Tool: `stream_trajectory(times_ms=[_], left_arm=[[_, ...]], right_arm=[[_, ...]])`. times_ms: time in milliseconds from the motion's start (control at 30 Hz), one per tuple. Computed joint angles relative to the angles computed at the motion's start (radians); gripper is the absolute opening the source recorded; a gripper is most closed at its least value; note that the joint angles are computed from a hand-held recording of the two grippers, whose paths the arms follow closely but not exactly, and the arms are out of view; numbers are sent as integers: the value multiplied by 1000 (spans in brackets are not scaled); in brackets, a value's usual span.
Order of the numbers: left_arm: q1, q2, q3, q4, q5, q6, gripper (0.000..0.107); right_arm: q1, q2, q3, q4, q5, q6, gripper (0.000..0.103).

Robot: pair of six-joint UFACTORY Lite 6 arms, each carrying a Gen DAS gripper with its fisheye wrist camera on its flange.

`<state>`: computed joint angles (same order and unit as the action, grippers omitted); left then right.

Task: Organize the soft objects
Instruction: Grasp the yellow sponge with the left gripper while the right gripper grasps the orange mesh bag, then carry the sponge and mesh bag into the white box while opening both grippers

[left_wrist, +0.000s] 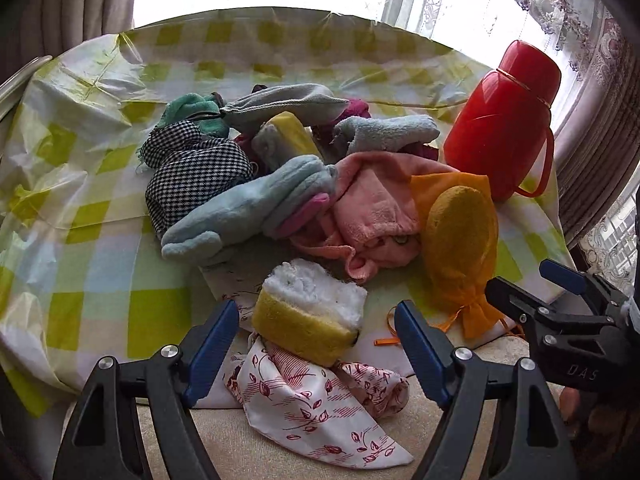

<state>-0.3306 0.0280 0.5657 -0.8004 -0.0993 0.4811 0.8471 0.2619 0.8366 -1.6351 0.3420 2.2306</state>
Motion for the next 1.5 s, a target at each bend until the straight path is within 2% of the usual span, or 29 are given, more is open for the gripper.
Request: stream_trajectory(times_ms=[100, 167, 233, 300, 367, 467, 567, 633, 667, 700, 833, 967, 1133, 1333, 1500], left_arm=[[1, 64, 45, -81, 0, 91, 77], [1, 99, 66, -99, 2, 114, 67], [1, 125, 73, -33, 0, 47, 61], [1, 125, 62, 106, -9, -90, 60], [0, 115, 51, 156, -15, -138, 57], [-9, 109, 32, 199, -40, -184, 54], [-21, 95, 17, 167, -59, -157, 51], [-31, 87, 11, 130, -69, -127, 50], [-36, 75, 2, 111, -76, -113, 49], [-41, 62, -7, 93, -84, -99, 49], [-63, 27, -22, -21, -116, 2, 49], [-88, -63, -68, -123, -149, 79, 48], [-128, -143, -98, -238, -162, 150, 48], [-281, -188, -95, -438, -217, 281, 48], [-406, -181, -65, -547, -250, 342, 48]], right_arm=[[-9, 88, 85, 38, -11, -75, 103], [-13, 137, 133, 62, -10, -113, 103], [-23, 185, 184, 106, -15, -174, 103], [-30, 221, 224, 136, -14, -216, 103], [-34, 253, 264, 159, -5, -251, 103], [-41, 308, 331, 213, 5, -325, 103], [-47, 343, 372, 240, 10, -361, 103], [-53, 368, 399, 284, -3, -412, 95], [-58, 376, 406, 309, -14, -437, 82], [-63, 376, 403, 314, -26, -442, 77], [-66, 335, 343, 184, -37, -289, 76], [-57, 244, 236, -3, -26, -69, 76], [-55, 105, 89, -149, -21, 128, 76], [-45, -93, -113, -238, -4, 261, 76], [-52, -269, -272, -213, 1, 262, 76]])
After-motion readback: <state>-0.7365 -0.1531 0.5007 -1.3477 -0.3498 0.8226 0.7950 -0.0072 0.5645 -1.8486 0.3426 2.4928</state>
